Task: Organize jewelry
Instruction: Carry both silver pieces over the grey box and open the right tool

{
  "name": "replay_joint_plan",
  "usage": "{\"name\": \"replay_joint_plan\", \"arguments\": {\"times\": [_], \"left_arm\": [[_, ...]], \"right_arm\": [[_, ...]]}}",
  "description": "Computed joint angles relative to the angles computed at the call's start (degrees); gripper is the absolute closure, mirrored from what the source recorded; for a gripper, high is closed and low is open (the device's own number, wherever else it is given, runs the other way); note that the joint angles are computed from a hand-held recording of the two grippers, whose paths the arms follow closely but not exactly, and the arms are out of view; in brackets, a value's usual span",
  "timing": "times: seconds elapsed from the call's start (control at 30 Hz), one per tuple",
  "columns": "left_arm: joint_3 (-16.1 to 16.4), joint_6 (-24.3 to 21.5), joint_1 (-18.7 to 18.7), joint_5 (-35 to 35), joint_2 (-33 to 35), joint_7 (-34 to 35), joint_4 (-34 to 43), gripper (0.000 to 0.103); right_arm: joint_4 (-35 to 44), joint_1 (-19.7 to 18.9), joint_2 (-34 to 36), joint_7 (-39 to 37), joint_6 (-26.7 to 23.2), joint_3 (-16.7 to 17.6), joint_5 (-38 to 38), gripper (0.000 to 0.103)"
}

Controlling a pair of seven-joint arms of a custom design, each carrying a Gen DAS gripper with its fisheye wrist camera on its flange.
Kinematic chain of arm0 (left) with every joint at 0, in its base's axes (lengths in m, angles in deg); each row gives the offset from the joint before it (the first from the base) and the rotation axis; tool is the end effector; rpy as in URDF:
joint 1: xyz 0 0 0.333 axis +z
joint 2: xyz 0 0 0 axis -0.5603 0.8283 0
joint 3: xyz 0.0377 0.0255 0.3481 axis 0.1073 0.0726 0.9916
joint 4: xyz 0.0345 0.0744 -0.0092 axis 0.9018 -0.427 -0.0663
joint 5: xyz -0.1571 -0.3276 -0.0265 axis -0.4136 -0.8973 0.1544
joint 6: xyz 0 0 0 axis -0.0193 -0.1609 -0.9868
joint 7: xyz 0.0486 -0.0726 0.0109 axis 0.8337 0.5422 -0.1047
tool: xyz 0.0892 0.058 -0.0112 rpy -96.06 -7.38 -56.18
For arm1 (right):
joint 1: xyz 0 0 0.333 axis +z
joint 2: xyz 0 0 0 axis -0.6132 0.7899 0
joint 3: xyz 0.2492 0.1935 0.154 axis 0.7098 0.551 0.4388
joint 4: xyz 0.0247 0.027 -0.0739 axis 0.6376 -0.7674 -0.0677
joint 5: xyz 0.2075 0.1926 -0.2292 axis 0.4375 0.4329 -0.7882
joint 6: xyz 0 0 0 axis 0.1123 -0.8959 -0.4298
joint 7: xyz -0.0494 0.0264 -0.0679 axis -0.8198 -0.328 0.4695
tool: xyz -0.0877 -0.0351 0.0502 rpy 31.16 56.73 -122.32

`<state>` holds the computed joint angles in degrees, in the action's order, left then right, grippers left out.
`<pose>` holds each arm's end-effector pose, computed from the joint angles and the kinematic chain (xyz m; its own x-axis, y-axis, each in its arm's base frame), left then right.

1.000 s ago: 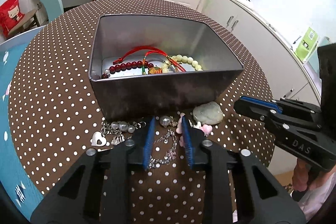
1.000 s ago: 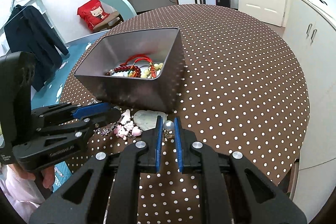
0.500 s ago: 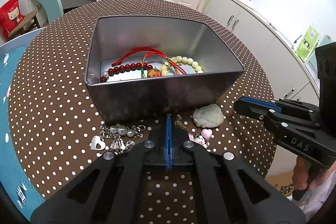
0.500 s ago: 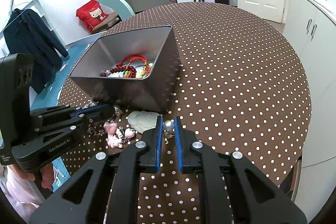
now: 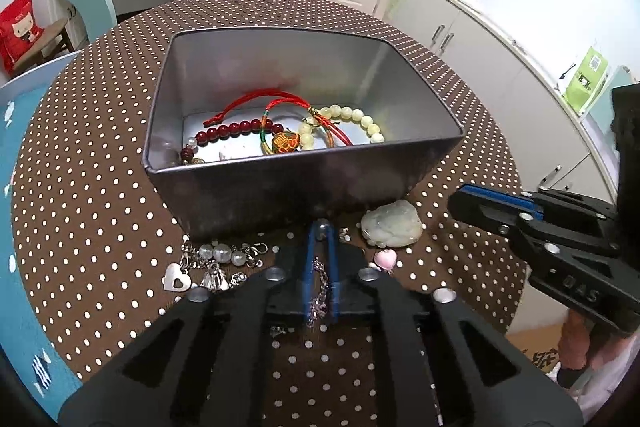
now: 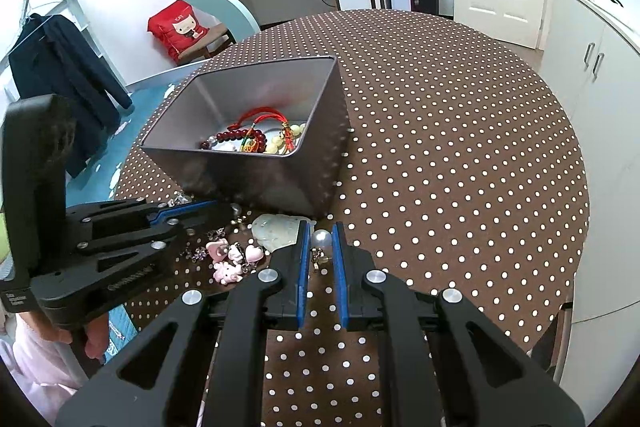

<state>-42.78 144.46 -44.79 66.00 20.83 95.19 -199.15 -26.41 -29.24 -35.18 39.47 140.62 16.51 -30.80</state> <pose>0.6264 -0.2159 0.3524 -0.1992 -0.9504 0.2389 -0.8247 0.0309 -0.5647 0.6221 0.2945 0.3997 0.3990 -0.8865 -0.2344 -0.7805 -0.1942 -0.5942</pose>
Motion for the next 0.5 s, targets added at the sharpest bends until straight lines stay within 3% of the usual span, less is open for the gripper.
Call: {"name": "replay_joint_plan", "arguments": {"times": [0.33, 0.5], "left_arm": [[-0.46, -1.75, -0.05, -0.08, 1.11, -0.26, 1.98, 0.088], [-1.42, -1.59, 0.45, 0.00, 1.47, 1.01, 2.32, 0.093]], "right_arm": [[-0.38, -0.07, -0.52, -0.33, -0.29, -0.16, 0.31, 0.093], [0.62, 0.70, -0.18, 0.19, -1.10, -0.89, 0.23, 0.093]]}}
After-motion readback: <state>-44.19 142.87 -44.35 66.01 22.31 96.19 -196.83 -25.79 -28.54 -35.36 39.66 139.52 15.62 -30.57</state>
